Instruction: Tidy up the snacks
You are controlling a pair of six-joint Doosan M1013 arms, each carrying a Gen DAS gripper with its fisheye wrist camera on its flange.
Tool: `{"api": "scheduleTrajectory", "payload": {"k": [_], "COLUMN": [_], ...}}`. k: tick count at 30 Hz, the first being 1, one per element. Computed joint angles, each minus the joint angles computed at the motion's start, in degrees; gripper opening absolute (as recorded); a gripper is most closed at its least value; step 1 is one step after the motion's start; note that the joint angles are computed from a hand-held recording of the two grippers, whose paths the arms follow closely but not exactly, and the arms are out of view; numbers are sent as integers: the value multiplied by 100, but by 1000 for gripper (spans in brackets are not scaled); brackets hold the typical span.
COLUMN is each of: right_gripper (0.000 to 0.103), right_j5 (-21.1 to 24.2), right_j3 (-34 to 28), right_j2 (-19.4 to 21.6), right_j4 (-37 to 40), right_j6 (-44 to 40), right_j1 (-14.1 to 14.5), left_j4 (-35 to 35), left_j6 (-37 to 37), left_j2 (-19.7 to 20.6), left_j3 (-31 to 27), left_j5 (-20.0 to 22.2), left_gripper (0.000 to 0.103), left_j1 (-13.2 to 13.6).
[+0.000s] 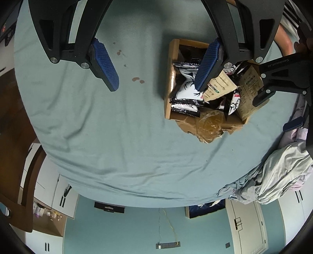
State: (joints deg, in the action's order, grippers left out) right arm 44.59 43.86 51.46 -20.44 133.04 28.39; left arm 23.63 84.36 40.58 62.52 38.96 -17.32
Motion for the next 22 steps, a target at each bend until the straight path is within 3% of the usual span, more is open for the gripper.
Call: {"api": "scheduleTrajectory", "payload": {"k": [22], "right_gripper": [79], "right_j5": [51], "right_j3": [-2], "right_j2": [10], "right_j4": [-237], "right_j6": [212], "right_j1": [36], "left_j4": [194], "left_j6": [-250], "left_j2": [-33], "left_j3": [42], "left_j5": [-107], "left_gripper": [102], "left_j1": [-9]}}
